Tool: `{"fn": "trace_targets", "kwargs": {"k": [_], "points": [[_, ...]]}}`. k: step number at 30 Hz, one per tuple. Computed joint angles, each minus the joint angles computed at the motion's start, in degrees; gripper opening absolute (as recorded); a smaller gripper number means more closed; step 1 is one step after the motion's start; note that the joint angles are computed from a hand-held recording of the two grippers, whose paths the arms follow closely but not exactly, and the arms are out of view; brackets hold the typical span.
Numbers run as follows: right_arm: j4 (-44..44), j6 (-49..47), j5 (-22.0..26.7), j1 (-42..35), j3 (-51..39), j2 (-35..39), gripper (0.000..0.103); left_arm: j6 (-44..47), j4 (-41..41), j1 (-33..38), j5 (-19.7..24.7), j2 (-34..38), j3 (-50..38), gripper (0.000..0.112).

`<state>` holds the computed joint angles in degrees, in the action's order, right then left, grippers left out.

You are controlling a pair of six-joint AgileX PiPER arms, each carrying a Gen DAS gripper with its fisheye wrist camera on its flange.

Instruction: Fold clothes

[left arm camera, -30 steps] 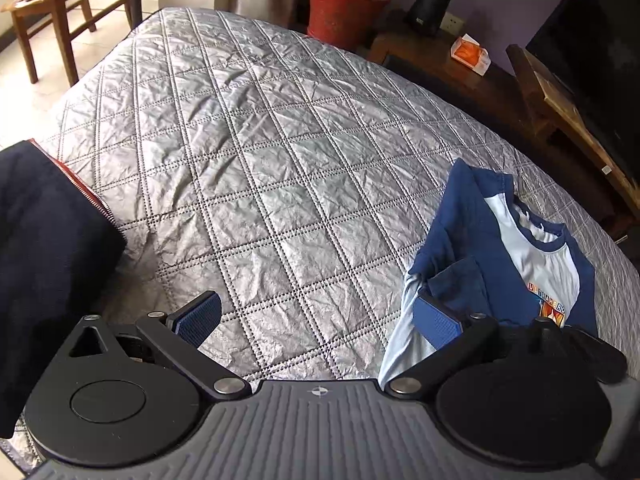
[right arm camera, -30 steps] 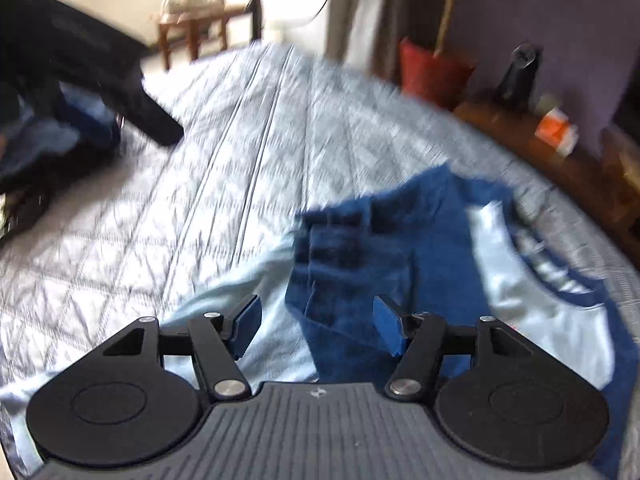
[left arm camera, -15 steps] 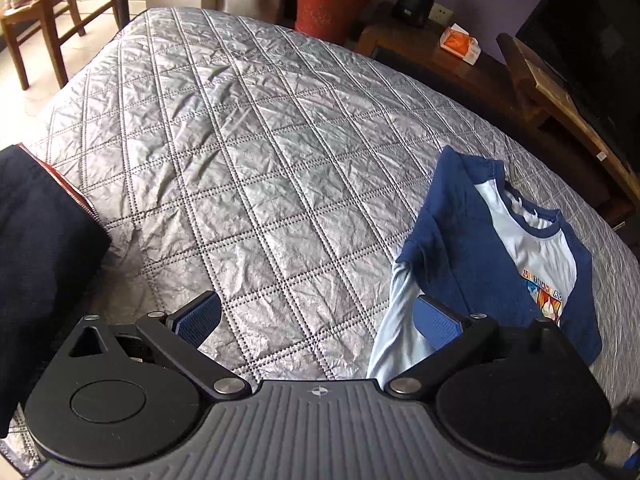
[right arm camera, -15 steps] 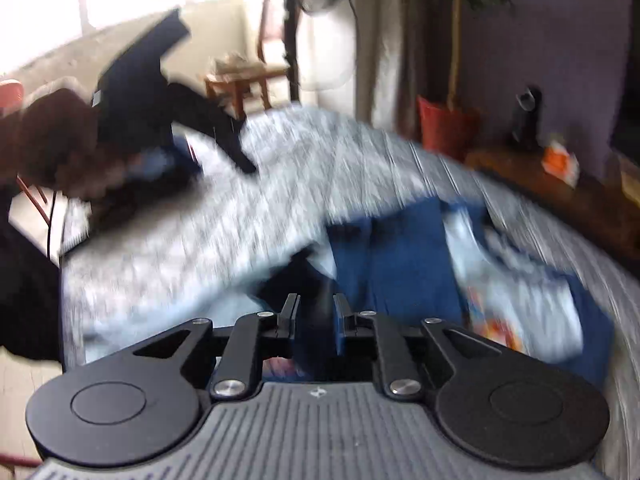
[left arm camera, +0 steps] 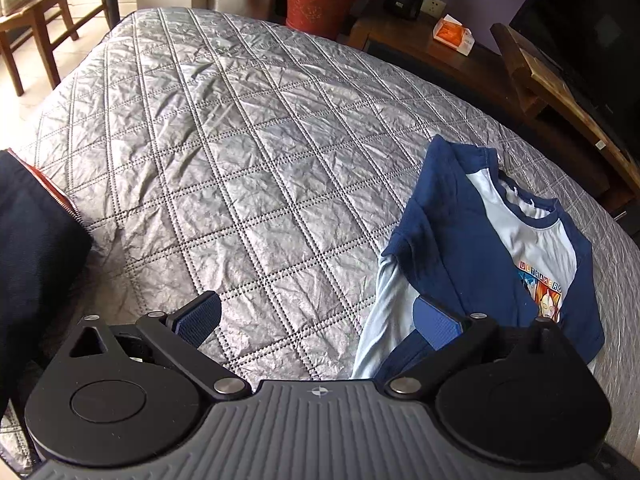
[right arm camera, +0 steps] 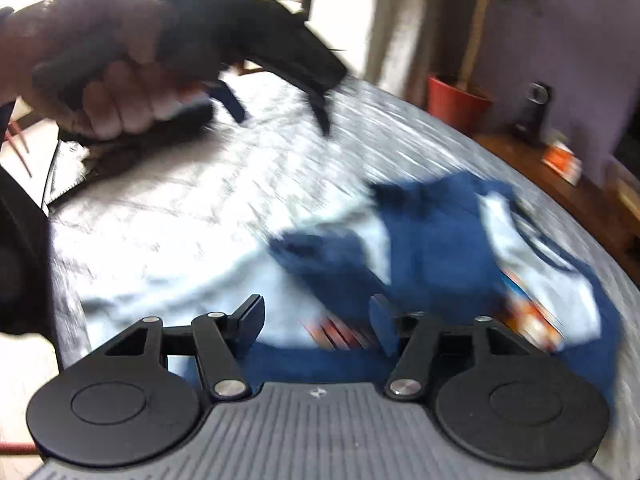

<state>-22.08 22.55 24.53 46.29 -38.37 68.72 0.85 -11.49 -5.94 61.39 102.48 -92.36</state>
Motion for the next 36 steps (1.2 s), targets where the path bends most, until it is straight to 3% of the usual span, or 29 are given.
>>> {"fn": "trace_targets", "kwargs": {"k": [4, 5, 7, 9, 10, 14, 17, 19, 21, 24, 26, 29, 30, 31, 32, 36], "points": [[-10.2, 3.7, -0.9, 2.7, -6.4, 11.9, 0.053, 0.9, -0.5, -0.1, 0.0, -0.1, 0.2, 0.103], [-10.4, 3.1, -0.1, 2.8, -8.1, 14.9, 0.058, 1.0, -0.6, 0.0, 0.0, -0.1, 0.2, 0.103], [-5.9, -3.5, 0.5, 1.6, -10.7, 18.8, 0.057, 1.2, -0.7, 0.1, 0.0, -0.2, 0.2, 0.103], [-0.1, -11.7, -1.6, -1.7, -10.9, 20.3, 0.033, 1.1, -0.9, 0.3, 0.1, -0.2, 0.1, 0.103], [5.1, -17.1, -2.1, -3.6, -10.8, 20.3, 0.001, 1.2, -1.0, 0.4, 0.2, -0.2, 0.1, 0.103], [26.6, -39.1, -5.4, -9.0, -4.9, 10.0, 0.002, 1.6, -1.5, 0.6, 0.4, -0.3, -0.1, 0.103], [43.7, -56.1, -3.3, -13.2, 1.0, -6.1, 0.002, 1.8, -1.8, 0.7, 0.4, -0.5, 0.2, 0.103], [54.0, -66.8, 1.0, -20.1, 4.2, -15.7, 0.002, 1.7, -1.7, 0.5, 0.4, -0.5, 0.3, 0.103], [56.2, -71.2, 8.3, -28.6, 6.1, -23.4, 0.003, 1.7, -1.7, 0.3, 0.3, -0.5, 0.5, 0.103], [43.5, -65.9, 17.6, -38.2, 7.4, -27.3, 0.006, 1.9, -1.6, -0.2, 0.2, -0.6, 0.8, 0.103], [32.0, -59.1, 20.7, -41.4, 8.6, -26.3, 0.017, 1.9, -1.5, -0.6, 0.1, -0.7, 1.0, 0.103], [19.9, -42.0, 22.4, -35.4, 10.3, -29.9, 0.021, 1.7, -1.1, -1.4, -0.1, -0.7, 1.2, 0.103], [17.2, -36.2, 21.7, -32.9, 10.7, -30.6, 0.028, 1.5, -0.9, -1.7, -0.1, -0.6, 1.3, 0.103], [13.8, -30.5, 21.4, -30.6, 10.4, -30.4, 0.045, 1.3, -0.7, -2.0, -0.2, -0.6, 1.4, 0.103], [11.7, -24.8, 21.1, -29.0, 9.8, -29.1, 0.050, 1.1, -0.5, -2.3, -0.3, -0.6, 1.4, 0.103], [6.2, -2.2, 20.1, -15.6, 9.3, -26.9, 0.049, 0.8, -0.1, -3.5, -0.6, -0.7, 2.0, 0.103]]}}
